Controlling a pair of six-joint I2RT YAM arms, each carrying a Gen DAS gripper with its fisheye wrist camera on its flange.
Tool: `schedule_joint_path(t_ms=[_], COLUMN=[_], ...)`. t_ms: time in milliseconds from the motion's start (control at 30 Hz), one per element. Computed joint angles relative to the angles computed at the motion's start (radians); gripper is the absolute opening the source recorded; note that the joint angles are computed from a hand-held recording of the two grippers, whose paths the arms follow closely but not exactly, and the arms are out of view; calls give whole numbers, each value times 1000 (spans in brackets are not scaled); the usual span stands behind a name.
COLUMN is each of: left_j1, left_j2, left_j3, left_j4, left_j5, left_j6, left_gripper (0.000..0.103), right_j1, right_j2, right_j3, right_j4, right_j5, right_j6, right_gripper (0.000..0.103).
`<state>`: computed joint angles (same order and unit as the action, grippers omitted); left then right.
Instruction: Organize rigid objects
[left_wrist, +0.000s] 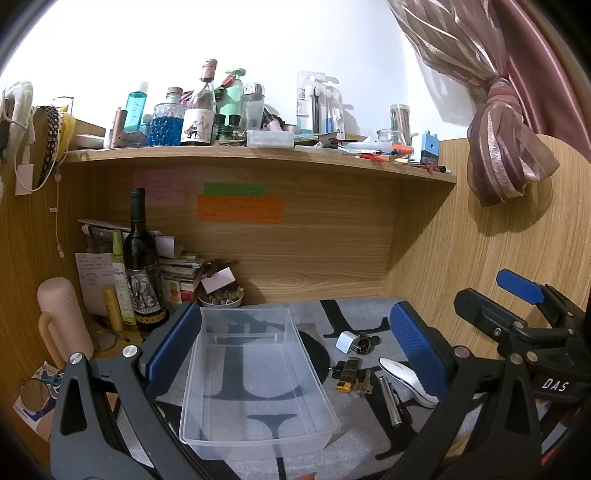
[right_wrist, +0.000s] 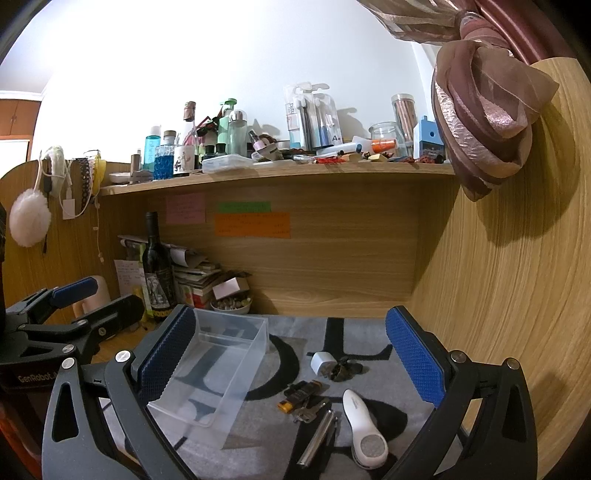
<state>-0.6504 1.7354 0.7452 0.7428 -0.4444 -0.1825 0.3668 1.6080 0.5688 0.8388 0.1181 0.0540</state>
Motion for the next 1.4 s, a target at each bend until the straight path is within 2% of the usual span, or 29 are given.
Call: schedule_joint_path(t_ms=[533, 900, 1033, 1233, 1400], left_j1=[4, 64, 104, 197, 294], left_j2=[-5, 29, 53, 115, 200], left_j3=[-6, 29, 56, 134, 254], left_j4=[9, -35, -69, -164, -328], left_j5=[0, 112, 156, 233, 338], left_j6=[-1, -41, -60, -48, -25], left_gripper=[103, 103, 89, 82, 66], right_j1=[7, 0, -19, -54, -109], right_j2=[-14, 33, 79, 156, 238], right_j3=[3, 33, 76, 147, 254], right_j4=[-18, -24, -50, -99, -202], right_j5=[2, 5, -1, 10, 10], right_j6=[0, 0, 13, 28, 67], right_gripper=[103, 103, 103, 103, 103])
